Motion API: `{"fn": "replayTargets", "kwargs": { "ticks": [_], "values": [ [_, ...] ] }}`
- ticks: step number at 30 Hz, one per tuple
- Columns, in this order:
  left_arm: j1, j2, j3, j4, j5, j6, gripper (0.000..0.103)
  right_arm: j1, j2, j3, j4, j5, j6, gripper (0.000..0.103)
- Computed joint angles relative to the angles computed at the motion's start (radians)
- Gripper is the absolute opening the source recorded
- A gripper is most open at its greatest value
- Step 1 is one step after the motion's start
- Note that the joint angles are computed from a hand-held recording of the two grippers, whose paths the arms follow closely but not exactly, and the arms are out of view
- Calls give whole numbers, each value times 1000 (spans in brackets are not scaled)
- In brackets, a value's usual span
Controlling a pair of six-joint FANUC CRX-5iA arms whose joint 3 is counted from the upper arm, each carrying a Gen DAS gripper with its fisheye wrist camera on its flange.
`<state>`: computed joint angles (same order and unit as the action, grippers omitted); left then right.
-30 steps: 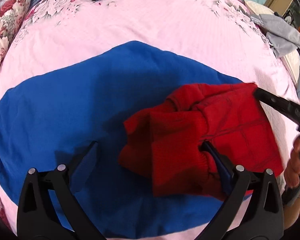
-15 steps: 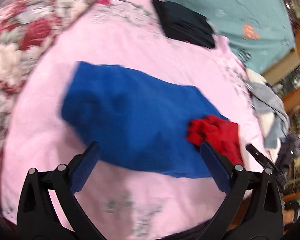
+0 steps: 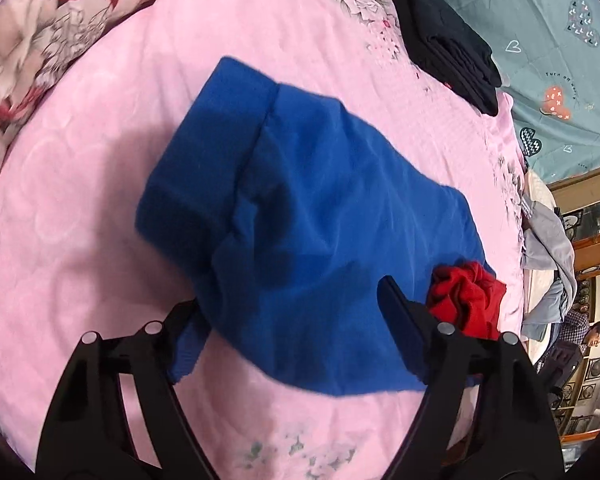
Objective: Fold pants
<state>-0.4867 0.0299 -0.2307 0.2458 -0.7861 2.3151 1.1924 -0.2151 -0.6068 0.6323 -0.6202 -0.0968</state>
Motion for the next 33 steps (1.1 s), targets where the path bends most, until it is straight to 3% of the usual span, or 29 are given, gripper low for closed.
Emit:
{"fn": "replayTargets", "kwargs": {
  "ticks": [1,3,4,6,8,11,15,19,21,22,23,25,27,30,33],
  "values": [
    [8,8,12,-13,-8,13,74,-4,-6,-9,-2,15,-5,42],
    [3,34,66,-77,-56,90,26,-11,-16,-25,2,41,-16,42],
    [11,30,51,-49,-40,67,18,-13,-16,-27,3,46,-16,42],
    [-7,30,79,-94,-58,97,13,-17,-17,-37,15,59,-26,42],
    [-66,47,185,-223,-135,131,11,-21,-19,-43,22,70,-33,42],
    [-132,57,292,-302,-168,111,11,-25,-14,-28,-9,66,6,42],
    [-196,107,419,-292,-155,3,11,-20,6,20,-80,17,93,42],
    [-255,274,609,-182,-167,-178,11,-10,12,57,-124,-46,142,42],
    [-290,405,738,-110,-209,-288,11,-1,-4,50,-101,-81,110,42],
    [-297,447,773,-79,-233,-316,17,6,-15,43,-83,-109,87,42],
    [-301,517,833,-24,-279,-363,40,10,-22,41,-79,-131,76,42],
    [-298,609,898,68,-344,-422,67,10,-38,36,-93,-164,60,42],
    [-295,616,884,91,-348,-394,68,5,-49,37,-138,-191,64,42],
    [-262,487,666,244,-197,-463,85,7,-66,25,-140,-211,56,42],
    [-252,357,541,204,-79,-453,92,-3,-77,14,-126,-195,47,43]
  ]
}}
